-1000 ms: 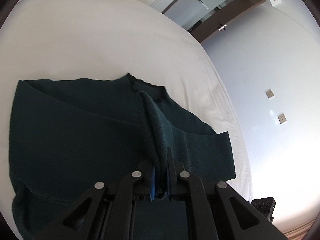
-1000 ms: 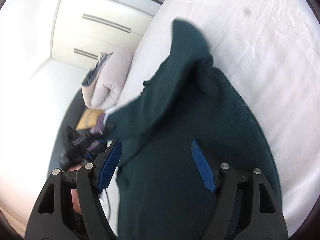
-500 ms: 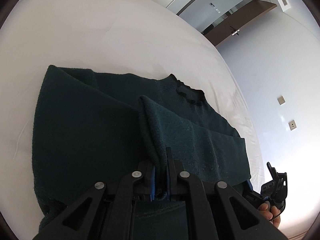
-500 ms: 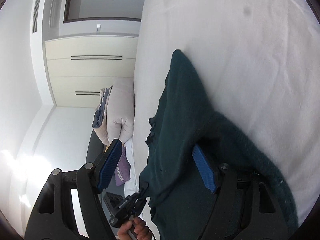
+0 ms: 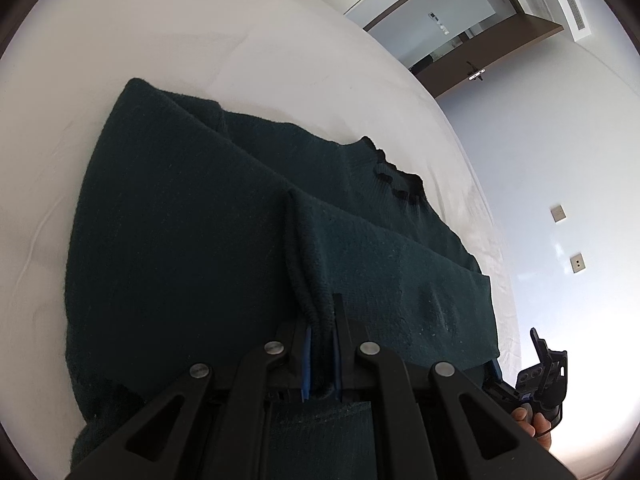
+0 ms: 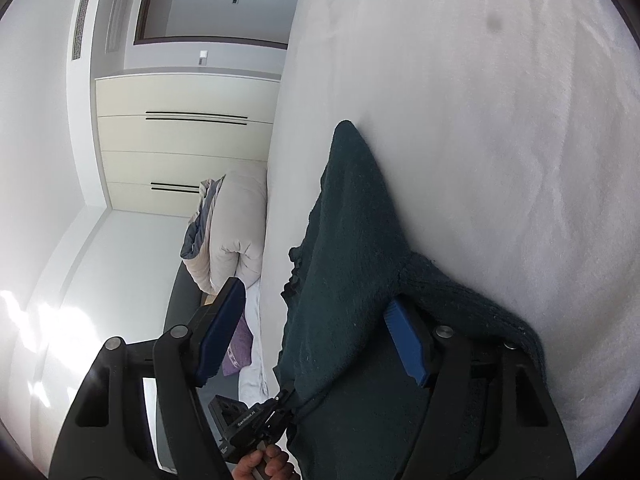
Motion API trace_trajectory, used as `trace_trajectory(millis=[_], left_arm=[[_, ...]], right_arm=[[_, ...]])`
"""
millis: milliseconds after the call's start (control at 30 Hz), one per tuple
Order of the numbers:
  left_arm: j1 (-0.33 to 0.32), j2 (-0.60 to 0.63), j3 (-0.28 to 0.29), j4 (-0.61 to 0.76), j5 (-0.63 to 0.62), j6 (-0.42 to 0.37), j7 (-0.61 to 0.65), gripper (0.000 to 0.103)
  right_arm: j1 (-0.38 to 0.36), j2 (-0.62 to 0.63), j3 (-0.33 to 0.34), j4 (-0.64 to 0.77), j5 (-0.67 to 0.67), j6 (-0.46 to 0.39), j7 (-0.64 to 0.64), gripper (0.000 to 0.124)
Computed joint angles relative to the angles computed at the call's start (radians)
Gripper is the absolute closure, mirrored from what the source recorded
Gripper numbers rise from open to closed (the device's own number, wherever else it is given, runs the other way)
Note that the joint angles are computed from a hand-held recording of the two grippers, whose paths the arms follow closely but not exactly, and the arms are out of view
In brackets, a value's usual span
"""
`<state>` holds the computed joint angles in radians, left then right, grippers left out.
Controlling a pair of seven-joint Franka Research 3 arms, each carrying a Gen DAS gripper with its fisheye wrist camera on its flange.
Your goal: Fold small clothes
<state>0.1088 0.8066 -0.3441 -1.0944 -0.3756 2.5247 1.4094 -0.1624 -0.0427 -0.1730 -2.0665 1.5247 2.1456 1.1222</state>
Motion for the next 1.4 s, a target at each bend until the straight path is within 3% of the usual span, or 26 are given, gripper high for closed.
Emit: trace_trajectory(millis=[133, 200, 267, 300, 400, 500, 600, 767, 867, 1000, 1167, 1300, 1400], left_arm=[[-0.001, -0.03, 0.013, -0.03, 0.022, -0.005, 0.017, 0.087], [-0.016, -0.056, 0.039, -0.05, 0.056, -0.006, 0.006, 0.074], [-0.042, -0.116, 0.09, -0.113, 0.111, 0.013, -0.047, 0.042], [-0.057, -0.151, 0.117, -0.156, 0.144, 0.038, -0.083, 0.039], [-0.071, -0.214, 0.142, -0.231, 0.215, 0.109, -0.127, 0.038], [-0.09, -0.184, 0.138, -0.165, 0.285, 0.105, -0.102, 0.038], [-0.109, -0.088, 0.118, -0.02, 0.315, 0.053, -0.061, 0.038], [-0.15, 0.107, 0.132, 0.264, 0.339, -0.119, -0.058, 0.039], [-0.157, 0.093, 0.142, 0.216, 0.364, -0.076, -0.019, 0.039], [-0.156, 0.067, 0.134, 0.133, 0.376, 0.013, 0.011, 0.038], [-0.121, 0.03, 0.098, 0.03, 0.34, 0.122, 0.04, 0.038], [-0.108, 0.02, 0.083, 0.004, 0.329, 0.151, 0.055, 0.038], [-0.092, 0.014, 0.063, -0.012, 0.307, 0.167, 0.072, 0.038]], right_arm=[[0.0, -0.019, 0.0, 0.001, -0.077, 0.001, 0.038, 0.056], [0.002, -0.038, 0.0, 0.005, -0.157, 0.001, 0.074, 0.054], [0.006, -0.049, -0.002, 0.015, -0.223, -0.013, 0.099, 0.054], [0.005, -0.06, -0.008, 0.015, -0.244, -0.027, 0.101, 0.054], [0.002, -0.083, -0.03, 0.036, -0.248, -0.063, 0.062, 0.054], [0.002, -0.05, -0.038, 0.109, -0.25, -0.068, 0.032, 0.054], [-0.01, 0.051, -0.028, 0.241, -0.26, -0.114, 0.045, 0.054], [-0.049, 0.251, 0.041, 0.459, -0.324, -0.253, 0.107, 0.054], [-0.06, 0.31, 0.078, 0.504, -0.412, -0.271, 0.151, 0.054], [-0.101, 0.357, 0.112, 0.542, -0.361, -0.255, 0.148, 0.054], [-0.12, 0.512, 0.149, 0.76, -0.409, -0.21, 0.233, 0.054], [-0.136, 0.622, 0.198, 0.916, -0.449, -0.185, 0.286, 0.054], [-0.155, 0.622, 0.238, 0.901, -0.452, -0.142, 0.268, 0.054]])
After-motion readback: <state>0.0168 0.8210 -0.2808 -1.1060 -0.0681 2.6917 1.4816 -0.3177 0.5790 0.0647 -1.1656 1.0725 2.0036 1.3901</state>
